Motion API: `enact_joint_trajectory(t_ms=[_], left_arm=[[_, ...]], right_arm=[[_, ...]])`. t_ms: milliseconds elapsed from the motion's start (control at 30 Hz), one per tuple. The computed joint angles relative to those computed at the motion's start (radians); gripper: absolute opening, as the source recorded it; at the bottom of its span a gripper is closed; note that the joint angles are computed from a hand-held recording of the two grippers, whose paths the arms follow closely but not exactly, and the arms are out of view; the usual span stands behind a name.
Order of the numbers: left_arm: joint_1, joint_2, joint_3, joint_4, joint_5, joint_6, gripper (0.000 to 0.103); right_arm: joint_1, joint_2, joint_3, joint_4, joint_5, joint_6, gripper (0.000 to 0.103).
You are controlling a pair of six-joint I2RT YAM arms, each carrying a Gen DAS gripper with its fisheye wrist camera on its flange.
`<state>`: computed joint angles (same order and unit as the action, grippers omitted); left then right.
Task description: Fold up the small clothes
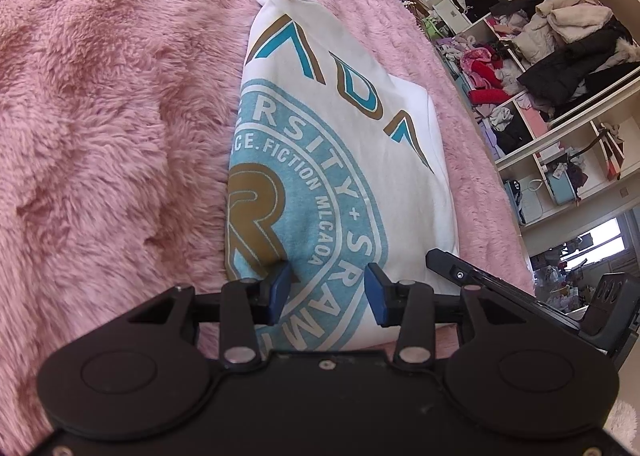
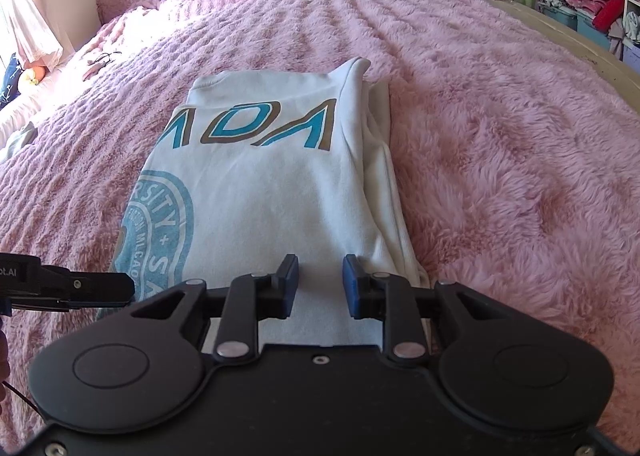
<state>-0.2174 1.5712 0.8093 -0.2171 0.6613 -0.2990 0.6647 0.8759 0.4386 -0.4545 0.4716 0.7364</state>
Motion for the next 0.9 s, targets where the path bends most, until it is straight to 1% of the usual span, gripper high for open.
enact_joint_trajectory(t_ms=[100, 133, 167, 233, 267, 333, 367, 467, 500, 567, 633, 667, 733, 767, 800, 833, 900], left_arm=[[0.002, -0.034, 0.036, -0.056, -0.003, 0.008, 0.039], [0.001, -0.037, 0.046, -0.062, -0.003, 0.012, 0.039], [-0.004, -0.040, 0.058, -0.058, -0.006, 0.018, 0.039], [-0.017, -0.049, 0.056, -0.002, -0.037, 0.014, 0.040], [-0.026, -0.045, 0.070, 0.009, -0.054, 0.014, 0.040], [-0.033, -0.019, 0.100, 0.027, -0.055, -0.006, 0.041], [-0.038, -0.001, 0.114, 0.035, -0.060, -0.017, 0.041], [-0.050, 0.061, 0.159, 0.015, -0.077, -0.016, 0.041], [-0.051, 0.081, 0.165, 0.015, -0.077, -0.010, 0.042], [-0.048, 0.108, 0.146, 0.053, -0.062, -0.006, 0.043], [-0.044, 0.113, 0.145, 0.060, -0.056, -0.010, 0.043], [-0.041, 0.110, 0.153, 0.053, -0.052, -0.009, 0.043], [-0.033, 0.093, 0.154, 0.072, -0.051, -0.012, 0.043], [-0.029, 0.084, 0.152, 0.092, -0.062, -0.022, 0.043], [-0.021, 0.085, 0.159, 0.104, -0.068, -0.034, 0.044], [-0.013, 0.096, 0.174, 0.103, -0.072, -0.043, 0.045], [0.000, 0.129, 0.212, 0.080, -0.085, -0.063, 0.044]], right_arm=[[0.002, 0.006, 0.034, -0.021, 0.010, 0.001, 0.022], [0.000, 0.002, 0.037, -0.004, 0.016, -0.020, 0.022], [-0.019, 0.008, 0.047, 0.023, 0.010, -0.062, 0.023], [-0.080, 0.048, 0.067, 0.094, -0.023, -0.137, 0.024], [-0.113, 0.071, 0.071, 0.143, -0.052, -0.174, 0.024], [-0.181, 0.135, 0.069, 0.271, -0.116, -0.247, 0.024], [-0.207, 0.177, 0.077, 0.308, -0.139, -0.271, 0.024], [-0.267, 0.312, 0.114, 0.358, -0.153, -0.310, 0.024], [-0.288, 0.337, 0.115, 0.371, -0.157, -0.319, 0.022], [-0.325, 0.340, 0.103, 0.386, -0.203, -0.307, 0.021], [-0.338, 0.327, 0.110, 0.368, -0.226, -0.280, 0.021], [-0.338, 0.314, 0.118, 0.360, -0.224, -0.271, 0.021], [-0.335, 0.291, 0.115, 0.414, -0.181, -0.281, 0.022], [-0.349, 0.313, 0.140, 0.427, -0.158, -0.288, 0.024], [-0.379, 0.352, 0.174, 0.432, -0.159, -0.291, 0.027], [-0.403, 0.380, 0.194, 0.438, -0.174, -0.286, 0.027], [-0.479, 0.471, 0.239, 0.462, -0.255, -0.253, 0.027]])
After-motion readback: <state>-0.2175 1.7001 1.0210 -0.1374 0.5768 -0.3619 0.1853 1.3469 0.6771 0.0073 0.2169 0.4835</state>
